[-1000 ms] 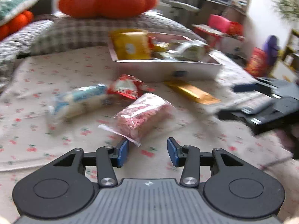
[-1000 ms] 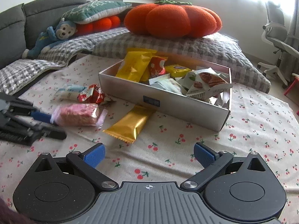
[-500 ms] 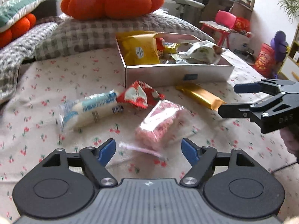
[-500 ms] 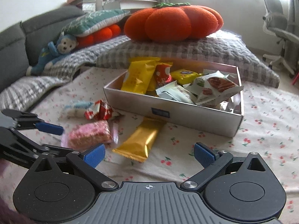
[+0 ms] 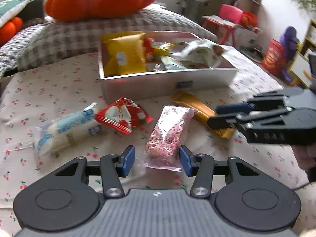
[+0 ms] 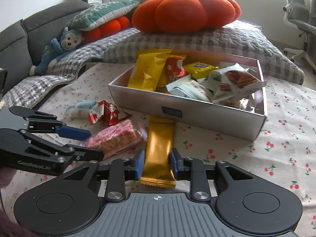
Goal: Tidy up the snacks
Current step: 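Grasp the pink nougat bar with the left gripper while the right grasps the gold bar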
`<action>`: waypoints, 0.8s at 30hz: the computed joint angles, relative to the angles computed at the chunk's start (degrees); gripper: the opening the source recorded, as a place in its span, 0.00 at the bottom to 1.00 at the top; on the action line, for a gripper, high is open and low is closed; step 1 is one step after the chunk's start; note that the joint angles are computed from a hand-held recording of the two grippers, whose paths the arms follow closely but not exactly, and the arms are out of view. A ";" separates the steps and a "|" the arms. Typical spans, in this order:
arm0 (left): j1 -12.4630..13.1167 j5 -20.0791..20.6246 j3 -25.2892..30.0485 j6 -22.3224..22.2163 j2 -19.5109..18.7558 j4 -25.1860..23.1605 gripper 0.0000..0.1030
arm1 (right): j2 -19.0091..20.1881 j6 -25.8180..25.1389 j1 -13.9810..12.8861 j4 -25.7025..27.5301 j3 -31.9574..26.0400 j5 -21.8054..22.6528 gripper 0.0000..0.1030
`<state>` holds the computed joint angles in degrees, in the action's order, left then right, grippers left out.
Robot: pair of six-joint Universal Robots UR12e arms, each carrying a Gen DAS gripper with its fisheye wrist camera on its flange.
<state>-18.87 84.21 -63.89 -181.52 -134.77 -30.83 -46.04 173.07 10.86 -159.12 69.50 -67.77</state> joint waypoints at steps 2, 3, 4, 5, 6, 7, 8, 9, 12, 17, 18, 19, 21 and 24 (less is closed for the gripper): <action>0.30 -2.90 0.13 0.49 0.24 -1.92 0.45 | -0.52 -0.50 -0.20 0.56 0.56 -0.65 0.24; 0.52 -4.57 0.20 0.77 0.39 -3.07 0.46 | -0.82 -0.64 -0.28 0.90 0.89 -1.12 0.24; 0.59 -5.41 0.28 1.07 0.50 -3.86 0.47 | -1.14 -0.85 -0.33 1.15 1.27 -1.70 0.24; 0.57 -5.54 0.38 1.36 0.54 -4.10 0.48 | -1.37 -1.06 -0.40 1.15 1.61 -1.96 0.24; 0.53 -5.53 0.40 1.54 0.58 -4.01 0.52 | -1.53 -1.24 -0.51 1.23 1.81 -1.85 0.27; 0.48 -5.48 0.49 1.41 0.55 -3.69 0.55 | -1.68 -1.15 -0.64 1.33 1.98 -1.58 0.31; 0.43 -5.46 0.49 1.09 0.50 -2.90 0.61 | -1.73 -0.85 -0.75 1.32 2.08 -1.33 0.32; 0.33 -5.42 0.76 0.78 0.28 -2.29 0.64 | -1.67 -0.71 -0.83 1.48 1.96 -1.03 0.34; -0.04 -4.92 2.06 0.88 -0.57 -2.37 0.64 | -1.38 -0.41 -0.80 0.44 1.78 -1.09 0.44; -1.15 -1.10 4.86 2.28 -2.16 -5.37 0.55 | -0.64 -2.86 -0.02 0.25 0.71 -3.23 0.45; -1.41 0.08 5.39 2.74 -2.42 -6.04 0.52 | -0.47 -4.29 0.33 -0.07 0.59 -4.72 0.45; -1.56 0.97 5.79 3.20 -2.56 -6.72 0.52 | -0.32 -5.82 0.65 -0.49 0.56 -6.11 0.45; -1.88 2.41 6.43 3.88 -2.95 -7.08 0.52 | -0.10 -8.35 0.98 -1.59 0.71 -7.52 0.45; -2.04 3.25 6.99 3.46 -3.19 -7.49 0.46 | 0.15 -8.81 1.04 -2.64 0.71 -7.54 0.45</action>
<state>-20.91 87.46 -56.90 -178.06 -137.96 -38.32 -45.90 164.26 11.90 -161.76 70.21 -75.31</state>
